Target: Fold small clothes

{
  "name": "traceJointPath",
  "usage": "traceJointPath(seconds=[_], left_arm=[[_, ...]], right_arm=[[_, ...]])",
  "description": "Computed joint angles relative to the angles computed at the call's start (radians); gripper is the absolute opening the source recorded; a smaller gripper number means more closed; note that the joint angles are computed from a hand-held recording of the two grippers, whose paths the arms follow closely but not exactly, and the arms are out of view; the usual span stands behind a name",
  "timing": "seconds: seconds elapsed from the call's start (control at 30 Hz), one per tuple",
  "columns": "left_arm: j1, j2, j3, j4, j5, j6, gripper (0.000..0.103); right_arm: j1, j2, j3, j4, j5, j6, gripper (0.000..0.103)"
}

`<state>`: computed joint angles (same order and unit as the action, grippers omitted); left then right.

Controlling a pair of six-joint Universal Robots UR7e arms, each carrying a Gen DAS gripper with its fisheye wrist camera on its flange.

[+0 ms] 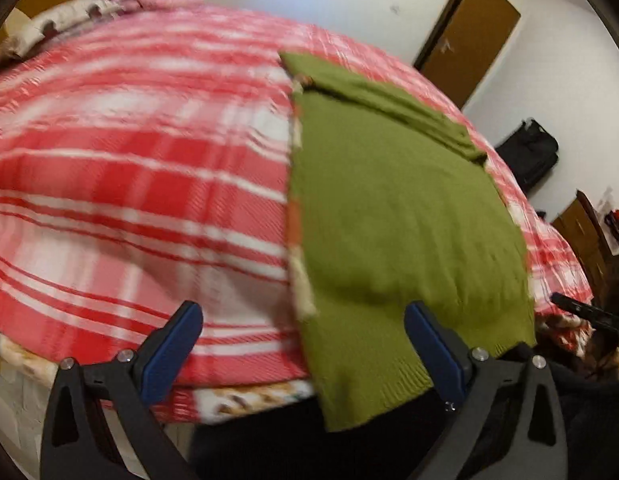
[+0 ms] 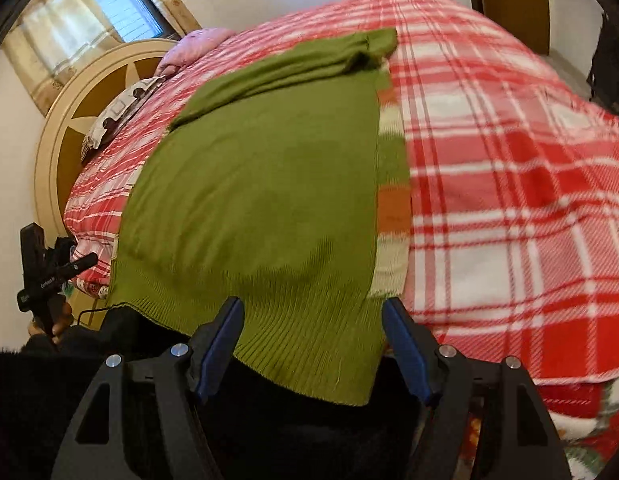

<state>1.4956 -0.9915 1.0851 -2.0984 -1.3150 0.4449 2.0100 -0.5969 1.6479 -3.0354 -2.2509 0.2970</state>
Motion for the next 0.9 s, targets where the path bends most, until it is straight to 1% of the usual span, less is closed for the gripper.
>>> traceJointPath(seconds=[0.07, 0.13, 0.17, 0.2, 0.3, 0.37, 0.4, 0.43, 0.5, 0.57, 0.6, 0.63, 0.67, 0.7, 0.73, 0.83, 0.9], left_arm=[[-0.006, 0.003, 0.016, -0.013, 0.002, 0.014, 0.102], [-0.008, 0.001, 0.036, -0.012, -0.009, 0.03, 0.102], [-0.01, 0.0, 0.047, -0.003, -0.008, 0.033, 0.1], [-0.011, 0.0, 0.052, 0.005, -0.009, 0.034, 0.096], [-0.012, 0.011, 0.05, 0.054, -0.004, 0.034, 0.091], [-0.013, 0.017, 0.045, 0.085, 0.003, 0.03, 0.086], [-0.012, 0.018, 0.044, 0.094, 0.003, 0.027, 0.086], [-0.011, 0.017, 0.044, 0.097, 0.003, 0.024, 0.086], [-0.008, 0.017, 0.045, 0.1, -0.009, 0.017, 0.086], [-0.005, 0.018, 0.044, 0.108, -0.019, 0.011, 0.086], [-0.003, 0.018, 0.044, 0.113, -0.021, 0.011, 0.083], [-0.005, 0.019, 0.046, 0.119, -0.024, 0.013, 0.081], [-0.006, 0.018, 0.05, 0.122, -0.024, 0.016, 0.079], [-0.006, 0.017, 0.051, 0.124, -0.024, 0.023, 0.078], [-0.009, 0.014, 0.059, 0.117, -0.021, 0.029, 0.078], [-0.007, 0.016, 0.062, 0.115, -0.02, 0.031, 0.077], [-0.008, 0.019, 0.065, 0.107, -0.014, 0.023, 0.068]], right_arm=[[-0.007, -0.004, 0.014, 0.012, 0.008, 0.05, 0.067], [-0.013, -0.009, 0.037, 0.022, 0.021, 0.099, 0.067], [-0.016, -0.008, 0.042, 0.033, 0.027, 0.113, 0.067], [-0.016, -0.004, 0.041, 0.053, 0.026, 0.124, 0.066], [-0.014, 0.012, 0.02, 0.096, 0.009, 0.132, 0.066], [-0.009, 0.018, 0.015, 0.1, -0.023, 0.141, 0.066], [-0.009, 0.015, 0.02, 0.092, -0.03, 0.149, 0.066], [-0.012, 0.011, 0.024, 0.089, -0.025, 0.158, 0.066], [-0.027, -0.007, 0.048, 0.067, 0.024, 0.182, 0.066], [-0.038, -0.015, 0.059, 0.063, 0.079, 0.183, 0.066], [-0.044, -0.012, 0.053, 0.084, 0.111, 0.177, 0.066], [-0.042, -0.006, 0.043, 0.105, 0.11, 0.175, 0.066], [-0.036, 0.008, 0.024, 0.137, 0.087, 0.166, 0.064], [-0.035, 0.014, 0.019, 0.141, 0.08, 0.156, 0.057], [-0.038, 0.019, 0.015, 0.138, 0.088, 0.15, 0.054], [-0.054, 0.023, 0.026, 0.106, 0.124, 0.17, 0.044], [-0.061, 0.028, 0.031, 0.087, 0.151, 0.168, 0.021]])
